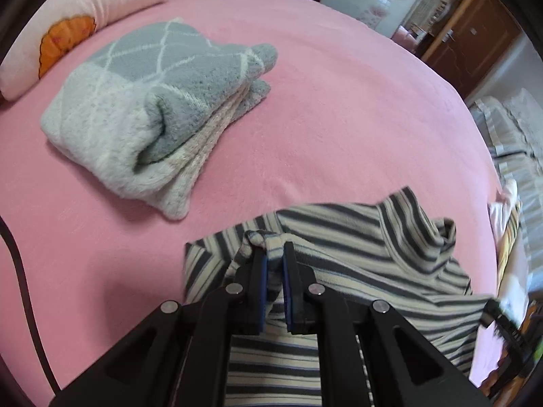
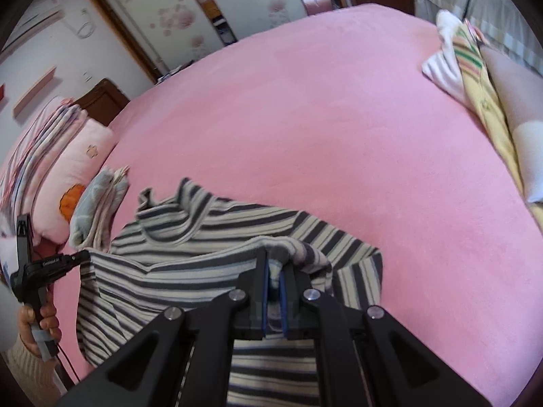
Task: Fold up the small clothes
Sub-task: 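Lift the hem with both tools and fold it toward the collar, then lay the hem down near the collar and open both tools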
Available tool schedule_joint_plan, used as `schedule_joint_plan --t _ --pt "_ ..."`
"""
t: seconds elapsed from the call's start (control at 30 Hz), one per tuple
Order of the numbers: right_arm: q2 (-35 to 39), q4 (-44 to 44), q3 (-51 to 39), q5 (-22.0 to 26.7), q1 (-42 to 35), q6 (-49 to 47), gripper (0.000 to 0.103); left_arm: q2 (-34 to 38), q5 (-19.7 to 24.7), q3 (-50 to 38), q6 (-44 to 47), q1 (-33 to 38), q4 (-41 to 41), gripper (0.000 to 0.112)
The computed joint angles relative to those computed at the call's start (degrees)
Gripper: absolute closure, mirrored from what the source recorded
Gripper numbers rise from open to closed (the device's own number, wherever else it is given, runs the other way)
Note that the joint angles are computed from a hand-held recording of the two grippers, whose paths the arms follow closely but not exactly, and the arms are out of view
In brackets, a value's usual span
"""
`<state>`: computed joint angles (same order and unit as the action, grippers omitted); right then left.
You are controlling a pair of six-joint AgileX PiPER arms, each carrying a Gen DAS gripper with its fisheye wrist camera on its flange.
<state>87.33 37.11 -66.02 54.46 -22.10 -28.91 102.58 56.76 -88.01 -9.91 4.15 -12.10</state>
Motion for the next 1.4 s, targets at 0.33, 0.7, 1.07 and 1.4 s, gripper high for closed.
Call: schedule_joint_plan --t 0.33,0.7,1.07,1.4 --pt "8.76 12.30 -3.30 3.08 -4.42 -2.78 0.091 5.98 -1.72 -2.75 1.49 5.08 -14.45 0.106" --pt "8.12 1.11 -6.97 -5.93 -1.29 12.76 0.057 6.43 -6.47 -1.54 -5.77 6.94 -7.96 0.090" --pt "-3.48 -15.96 -1.63 -5.31 8.82 3.32 0.074 -5.31 -8.34 7.57 11.69 -5.16 12.23 0.089" --pt "-4.48 -21.75 4.06 -6.33 21.80 7.05 0.094 -14.10 -7.78 25.55 24.15 -5.07 5.34 0.088"
